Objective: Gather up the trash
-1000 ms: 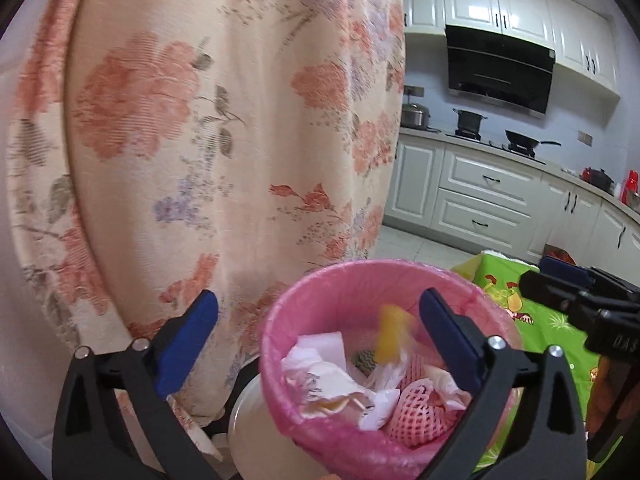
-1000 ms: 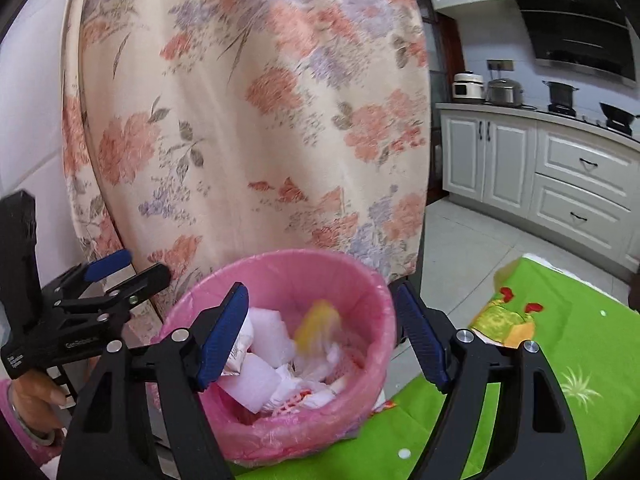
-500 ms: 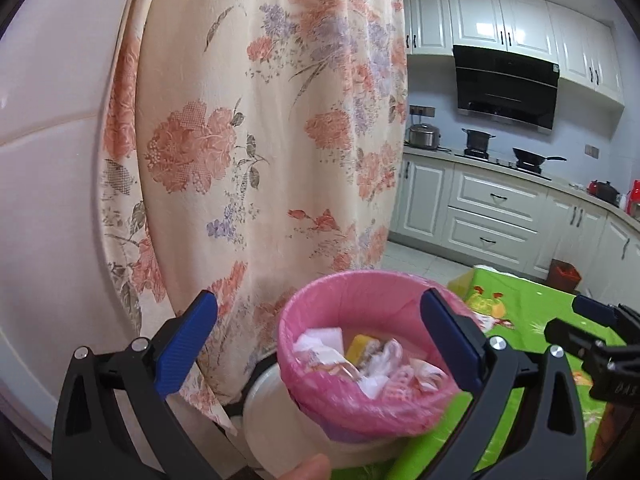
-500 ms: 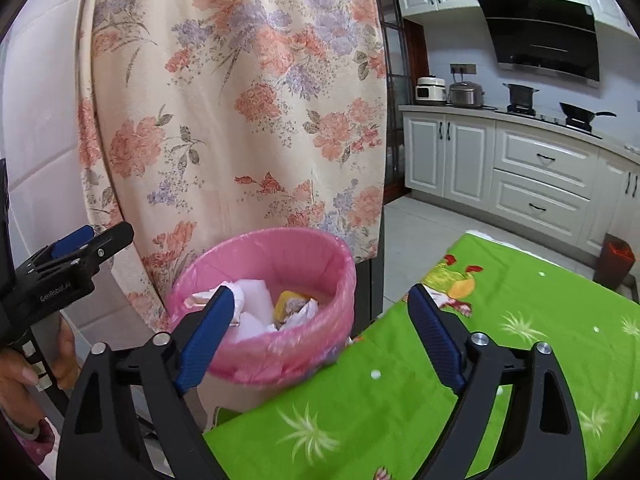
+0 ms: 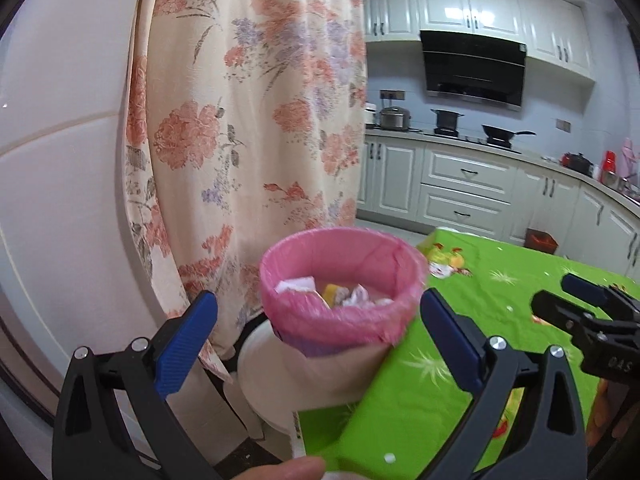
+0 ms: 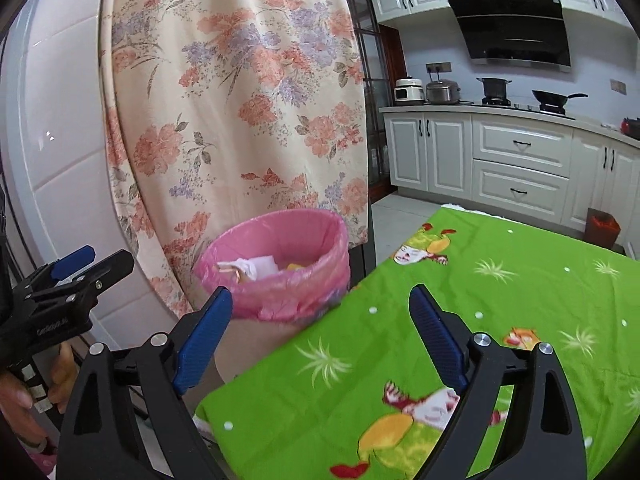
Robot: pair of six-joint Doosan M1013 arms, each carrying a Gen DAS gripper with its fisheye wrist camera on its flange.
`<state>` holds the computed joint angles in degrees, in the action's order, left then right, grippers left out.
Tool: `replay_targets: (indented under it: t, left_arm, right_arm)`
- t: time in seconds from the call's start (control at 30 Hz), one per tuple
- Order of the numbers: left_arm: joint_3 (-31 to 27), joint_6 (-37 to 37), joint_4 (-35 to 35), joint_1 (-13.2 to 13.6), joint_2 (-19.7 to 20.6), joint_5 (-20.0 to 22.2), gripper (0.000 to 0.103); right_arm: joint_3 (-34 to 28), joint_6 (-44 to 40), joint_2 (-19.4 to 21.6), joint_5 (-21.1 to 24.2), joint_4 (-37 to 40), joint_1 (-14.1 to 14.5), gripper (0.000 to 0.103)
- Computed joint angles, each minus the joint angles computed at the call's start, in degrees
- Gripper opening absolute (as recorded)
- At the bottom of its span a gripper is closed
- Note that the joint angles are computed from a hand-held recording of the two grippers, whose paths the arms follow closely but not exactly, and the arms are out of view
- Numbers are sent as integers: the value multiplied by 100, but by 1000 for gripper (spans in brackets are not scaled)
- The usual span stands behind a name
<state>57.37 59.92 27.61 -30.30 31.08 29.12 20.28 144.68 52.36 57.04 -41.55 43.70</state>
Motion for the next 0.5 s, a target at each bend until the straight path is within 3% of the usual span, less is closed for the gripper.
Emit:
replay_targets:
  t: [0.3, 0.5]
  left_arm:
    - [616, 26, 71, -40, -332, -413, 98]
    - [878, -102, 160, 16, -490, -723, 98]
  right_arm:
    - [471, 408, -218, 62, -650, 214, 84]
    - [312, 304, -154, 204, -948, 341, 84]
